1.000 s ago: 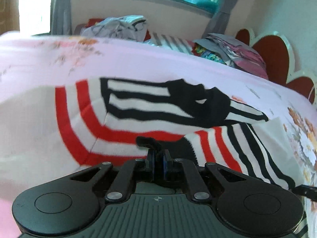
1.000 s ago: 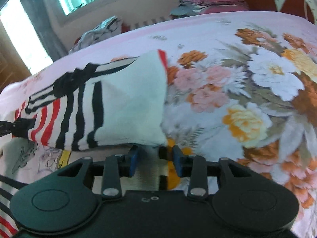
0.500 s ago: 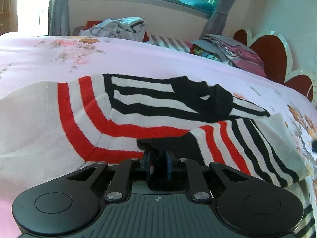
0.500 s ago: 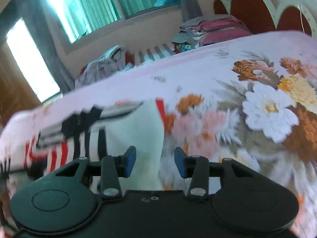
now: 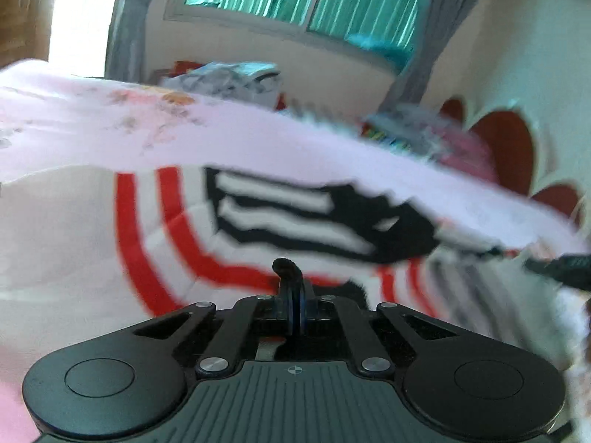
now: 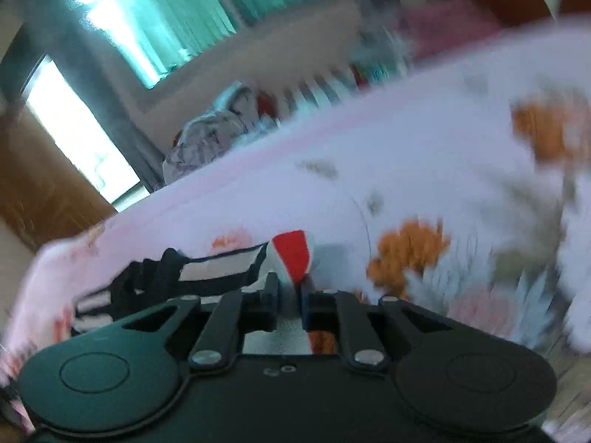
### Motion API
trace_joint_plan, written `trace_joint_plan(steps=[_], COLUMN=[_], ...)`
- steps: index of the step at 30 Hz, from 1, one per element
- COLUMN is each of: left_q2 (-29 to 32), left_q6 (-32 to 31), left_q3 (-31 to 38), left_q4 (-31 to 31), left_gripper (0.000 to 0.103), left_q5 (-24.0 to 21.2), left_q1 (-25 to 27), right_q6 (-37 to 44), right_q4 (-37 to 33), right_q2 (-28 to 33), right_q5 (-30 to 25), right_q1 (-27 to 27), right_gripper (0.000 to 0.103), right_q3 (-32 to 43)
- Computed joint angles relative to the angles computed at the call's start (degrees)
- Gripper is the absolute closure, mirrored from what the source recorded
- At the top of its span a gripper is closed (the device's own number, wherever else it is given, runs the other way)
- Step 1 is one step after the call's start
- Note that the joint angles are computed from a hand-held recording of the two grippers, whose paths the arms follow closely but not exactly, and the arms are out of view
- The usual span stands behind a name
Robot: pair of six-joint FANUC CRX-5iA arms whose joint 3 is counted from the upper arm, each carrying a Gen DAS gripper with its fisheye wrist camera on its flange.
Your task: Fold small clothes
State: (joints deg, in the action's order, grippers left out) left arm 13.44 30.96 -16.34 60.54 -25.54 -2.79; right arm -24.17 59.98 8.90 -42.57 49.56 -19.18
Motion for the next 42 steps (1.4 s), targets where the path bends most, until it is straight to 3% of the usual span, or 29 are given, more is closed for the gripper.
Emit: trace_joint_plan(steps=[1,3,6,7,8,9,10,12,14,15,17,20,21,23,25,27,28,29,32,35,37,38,41,42], left_q2=[0.48,0.51,1.20,0.77,-0.84,-2.78,-3.86,-3.55,-1.43,-0.21,1.45,3.74,3.56,3.57,3.96,3.59,2.49,1.31,-0.73,-0.11,-0.06,0.10,-1.77,-1.33], left_q6=[2.25,1.04,7.77,10.57,12.23,10.88,6.54,-0.85,0.08,2.01,1.97,9.28,8.31,5.33,6.63,11.59,11.20,8.27,2.66,7.40,7.35,9.30,4.98,6.83], left_q3=[0.42,-0.16,2.79,3.15,2.11,-0.06,-1.55,-1.43,2.56,4.79,6.49,10.21,9.54,8.57,9.90,11.82,11.07,9.33,5.70,6.97,7.06,8.40,5.44,6.37], left_q4=[-2.39,-0.50,-6.35,-8.36,-10.45,-10.89,-8.33,-1.79,-7.16,-11.53,-13.17,-21.90,-20.19,-16.66,-19.78,-25.37,-25.59,-22.82,-15.50,-23.51,-22.49,-24.29,-19.98,-22.71], left_gripper=[0.101,0.100,0.096,0.091,0.085,0.081,0.079,0.079,0.079,0.079,0.079,0.079,0.079,0.079,0.079,0.079,0.079,0.079,0.077,0.075,0.074,0.074,0.074,0.074], left_q5=[-0.37,0.64,-2.79,-2.53,0.72,6.23,8.74,5.77,0.62,-0.48,-0.67,-1.75,-1.72,-2.00,-2.15,-3.30,-2.95,-2.03,-3.41,-5.59,-6.21,-7.52,-5.02,-6.13], left_q1=[0.30,-0.16,1.41,1.78,1.52,0.35,-0.83,-2.50,-3.55,-4.41,-5.96,-5.46,-5.32,-5.04,-5.14,-5.28,-5.49,-5.85,-6.50,-6.38,-6.05,-5.83,-5.84,-5.57], right_q6=[3.21,1.15,2.17,0.94,0.27,0.55,2.54,12.07,20.56,24.80,28.54,23.01,21.42,21.13,27.47,27.54,26.72,26.17,26.71,22.80,22.11,19.68,16.83,17.81], right_q4=[-4.04,-4.23,-4.54,-2.22,-0.29,0.62,0.92,-1.93,-5.79,-8.62,-10.08,-9.16,-11.23,-12.65,-15.16,-16.49,-16.75,-17.04,-19.29,-18.14,-17.58,-16.52,-14.75,-16.40], right_q2=[1.28,0.99,1.40,1.00,0.58,-0.02,-0.23,1.30,3.80,4.96,6.50,8.21,7.56,5.32,6.69,6.68,6.05,5.23,4.48,3.60,4.51,3.73,2.74,3.55], right_q5=[-1.42,0.14,-5.21,-7.59,-9.07,-8.12,-6.37,-4.18,-2.04,-0.82,-0.47,-11.78,-11.69,-7.77,-10.85,-11.92,-11.57,-11.39,-13.74,-17.26,-21.96,-22.33,-22.31,-23.08], right_q1=[0.29,-0.35,0.82,1.67,2.40,2.56,2.61,2.89,2.95,2.85,2.48,2.46,1.25,0.34,1.14,1.81,2.19,2.93,6.39,10.71,12.80,13.97,16.96,17.32], right_gripper=[0.090,0.090,0.072,0.064,0.064,0.066,0.073,0.077,0.083,0.083,0.087,0.098,0.103,0.103,0.103,0.100,0.097,0.090,0.090,0.092,0.092,0.092,0.092,0.092], right_q3=[1.69,0.69,2.62,2.01,1.61,1.15,1.18,3.67,7.00,8.83,10.73,12.54,11.97,9.81,13.00,14.07,13.73,13.35,13.52,11.97,13.64,13.06,11.81,12.85])
